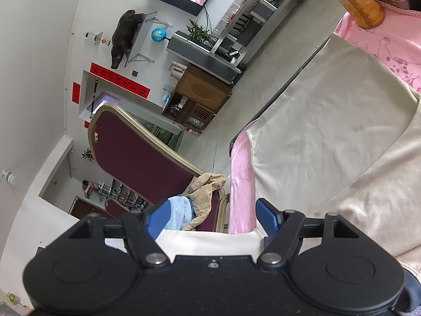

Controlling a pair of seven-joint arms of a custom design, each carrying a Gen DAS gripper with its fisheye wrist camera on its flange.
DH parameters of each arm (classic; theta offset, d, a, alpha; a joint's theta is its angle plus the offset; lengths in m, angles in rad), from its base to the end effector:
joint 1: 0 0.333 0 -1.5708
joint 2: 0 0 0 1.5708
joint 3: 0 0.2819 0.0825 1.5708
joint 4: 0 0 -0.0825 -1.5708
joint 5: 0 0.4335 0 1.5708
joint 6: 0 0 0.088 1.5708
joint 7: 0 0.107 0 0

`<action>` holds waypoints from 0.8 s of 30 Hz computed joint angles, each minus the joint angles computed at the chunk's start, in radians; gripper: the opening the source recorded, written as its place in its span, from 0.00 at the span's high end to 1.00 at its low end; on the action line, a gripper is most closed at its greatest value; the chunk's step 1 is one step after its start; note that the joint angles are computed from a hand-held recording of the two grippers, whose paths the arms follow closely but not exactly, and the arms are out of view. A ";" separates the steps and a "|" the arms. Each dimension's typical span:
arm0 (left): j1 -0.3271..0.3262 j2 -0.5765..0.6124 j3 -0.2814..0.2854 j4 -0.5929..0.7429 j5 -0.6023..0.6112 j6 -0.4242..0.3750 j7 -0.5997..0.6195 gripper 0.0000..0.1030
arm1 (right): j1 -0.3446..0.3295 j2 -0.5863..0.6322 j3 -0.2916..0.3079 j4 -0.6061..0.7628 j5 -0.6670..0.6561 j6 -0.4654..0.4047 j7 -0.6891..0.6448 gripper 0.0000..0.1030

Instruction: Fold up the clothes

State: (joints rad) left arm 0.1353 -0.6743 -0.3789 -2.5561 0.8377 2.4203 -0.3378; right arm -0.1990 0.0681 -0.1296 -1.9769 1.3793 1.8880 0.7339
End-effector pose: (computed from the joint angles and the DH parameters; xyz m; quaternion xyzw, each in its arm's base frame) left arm 0.4513 -0.1089 0.4855 -0.8584 0.1810 -0.3018 0.3733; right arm 0.6129 -0.1310 0.4178 -0.5411 0.6024 0.1756 0.5599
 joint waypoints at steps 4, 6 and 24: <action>-0.029 -0.005 -0.066 0.064 0.051 -0.105 0.071 0.98 | -0.014 0.000 -0.010 0.003 0.016 -0.020 -0.008 0.31; -0.052 0.015 -0.101 0.113 0.093 -0.145 0.105 0.98 | -0.026 -0.001 -0.018 0.004 0.020 -0.033 -0.016 0.30; -0.325 0.930 -0.397 0.854 0.772 -0.543 0.256 0.98 | -0.319 0.386 0.017 0.371 0.003 -0.034 0.146 0.27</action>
